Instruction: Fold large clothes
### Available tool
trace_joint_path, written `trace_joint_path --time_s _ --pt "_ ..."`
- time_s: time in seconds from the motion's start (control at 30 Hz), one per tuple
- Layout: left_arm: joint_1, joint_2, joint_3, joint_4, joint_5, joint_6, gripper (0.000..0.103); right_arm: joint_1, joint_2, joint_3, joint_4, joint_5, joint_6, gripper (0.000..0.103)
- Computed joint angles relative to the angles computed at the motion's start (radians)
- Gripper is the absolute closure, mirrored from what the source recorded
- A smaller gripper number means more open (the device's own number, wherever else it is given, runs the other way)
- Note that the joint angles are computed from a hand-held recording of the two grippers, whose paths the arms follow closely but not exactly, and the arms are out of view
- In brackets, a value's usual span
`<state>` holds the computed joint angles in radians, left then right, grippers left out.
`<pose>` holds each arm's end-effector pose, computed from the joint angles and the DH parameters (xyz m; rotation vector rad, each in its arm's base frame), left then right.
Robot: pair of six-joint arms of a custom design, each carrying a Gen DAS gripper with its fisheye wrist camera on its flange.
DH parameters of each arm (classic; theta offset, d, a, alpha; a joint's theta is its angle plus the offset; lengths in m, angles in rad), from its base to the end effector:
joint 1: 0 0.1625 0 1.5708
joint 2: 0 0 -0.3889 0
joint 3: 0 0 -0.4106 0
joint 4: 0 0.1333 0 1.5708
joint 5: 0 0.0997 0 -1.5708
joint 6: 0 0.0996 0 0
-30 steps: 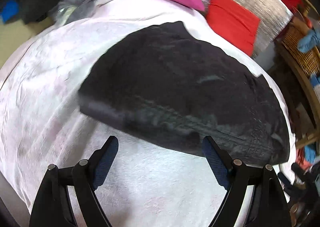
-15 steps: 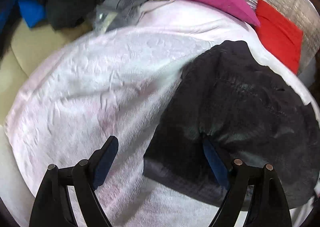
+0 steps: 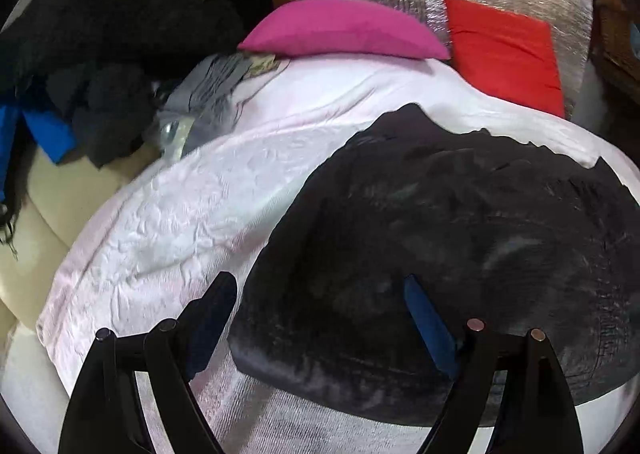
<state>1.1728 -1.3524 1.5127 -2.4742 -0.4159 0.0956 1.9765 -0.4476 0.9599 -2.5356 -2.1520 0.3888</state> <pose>-0.0219 -0.6311 0.5144 -0.0036 1.9853 -0.9300 0.4016 -0.7358 0.0983 -0.1598 -2.6479 0.8680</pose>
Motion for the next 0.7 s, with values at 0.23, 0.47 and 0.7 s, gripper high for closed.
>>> trace_joint_path --time_s 0.23,0.47,0.7 --pt "-0.021 0.011 0.027 -0.182 -0.004 0.162 0.017 0.014 0.004 -0.020 0.015 -0.022 -0.002 0.050" --pt "-0.036 -0.014 0.052 -0.205 -0.023 0.167 0.017 0.064 -0.045 0.072 -0.063 0.008 -0.066 0.050" --pt "-0.055 -0.041 0.091 -0.243 -0.023 0.189 0.017 0.099 -0.084 0.148 -0.068 0.056 -0.092 0.050"
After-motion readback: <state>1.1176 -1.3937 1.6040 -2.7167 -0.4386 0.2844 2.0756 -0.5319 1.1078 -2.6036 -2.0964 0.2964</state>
